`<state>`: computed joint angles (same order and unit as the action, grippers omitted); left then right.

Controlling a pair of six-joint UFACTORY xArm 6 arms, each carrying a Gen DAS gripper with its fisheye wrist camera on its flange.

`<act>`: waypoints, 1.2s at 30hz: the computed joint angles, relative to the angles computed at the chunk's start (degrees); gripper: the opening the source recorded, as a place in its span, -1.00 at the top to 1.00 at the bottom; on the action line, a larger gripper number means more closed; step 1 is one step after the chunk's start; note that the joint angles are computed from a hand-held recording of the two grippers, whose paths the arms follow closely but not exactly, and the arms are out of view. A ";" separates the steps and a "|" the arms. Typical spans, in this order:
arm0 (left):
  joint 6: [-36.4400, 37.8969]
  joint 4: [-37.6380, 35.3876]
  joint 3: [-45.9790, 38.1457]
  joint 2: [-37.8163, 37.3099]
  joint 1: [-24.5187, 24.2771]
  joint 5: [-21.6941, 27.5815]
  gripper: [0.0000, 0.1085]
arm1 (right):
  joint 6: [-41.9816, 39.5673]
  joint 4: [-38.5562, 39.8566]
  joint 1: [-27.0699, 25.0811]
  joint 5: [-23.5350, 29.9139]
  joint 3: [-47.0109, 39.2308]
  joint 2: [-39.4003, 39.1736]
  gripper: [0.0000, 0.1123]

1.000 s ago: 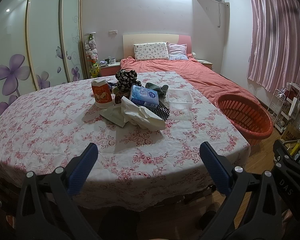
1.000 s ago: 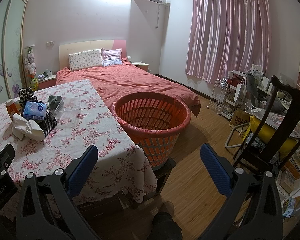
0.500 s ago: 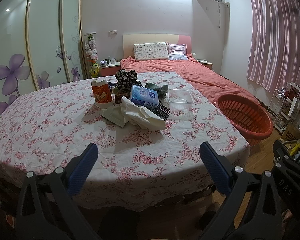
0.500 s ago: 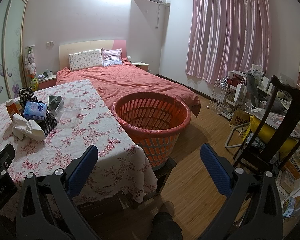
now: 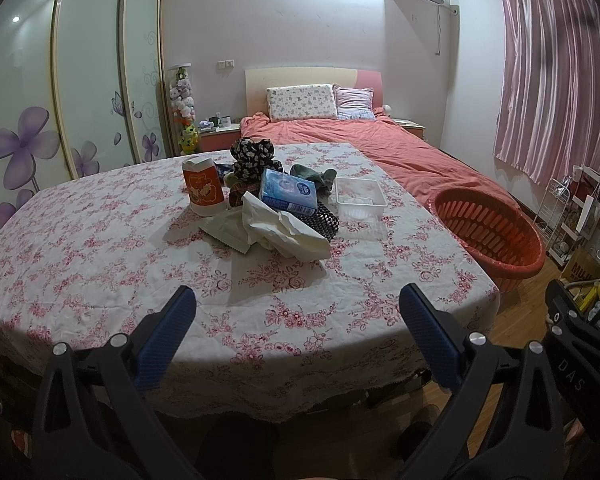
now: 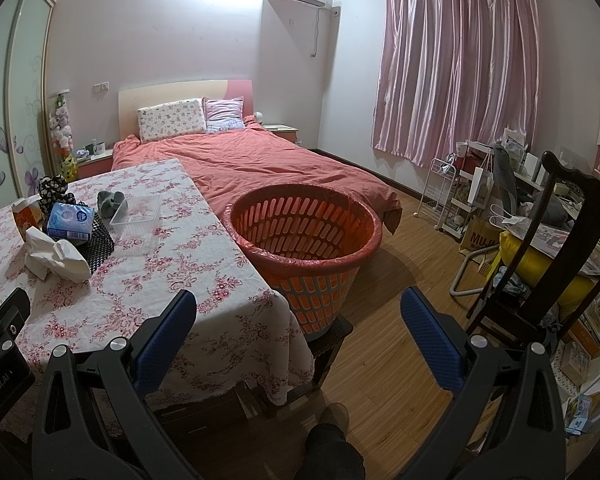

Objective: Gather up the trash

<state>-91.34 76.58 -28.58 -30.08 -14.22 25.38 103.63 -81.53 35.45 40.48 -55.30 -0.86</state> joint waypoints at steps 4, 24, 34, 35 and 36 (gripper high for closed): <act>-0.05 0.04 -0.01 0.02 -0.01 0.01 -0.83 | -0.01 0.00 0.02 0.02 -0.01 0.01 -0.80; -0.01 -0.05 0.00 0.03 0.05 -0.13 -0.83 | -0.10 0.10 0.10 0.10 -0.19 0.11 -0.80; 0.23 -0.48 0.08 0.21 0.27 -0.29 -0.83 | -0.25 -0.19 -0.24 -0.63 -0.61 0.69 -0.80; 0.41 -0.71 -0.04 0.37 0.41 -0.29 -0.83 | -0.18 -0.36 -0.34 -0.95 -0.65 0.78 -0.80; 0.71 -1.00 0.08 0.26 0.70 -0.42 -0.83 | -0.21 -0.41 -0.29 -1.26 -0.91 1.01 -0.80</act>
<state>-90.63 75.58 -28.50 -29.82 -13.52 24.96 103.42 -81.94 35.17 39.22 -56.21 0.15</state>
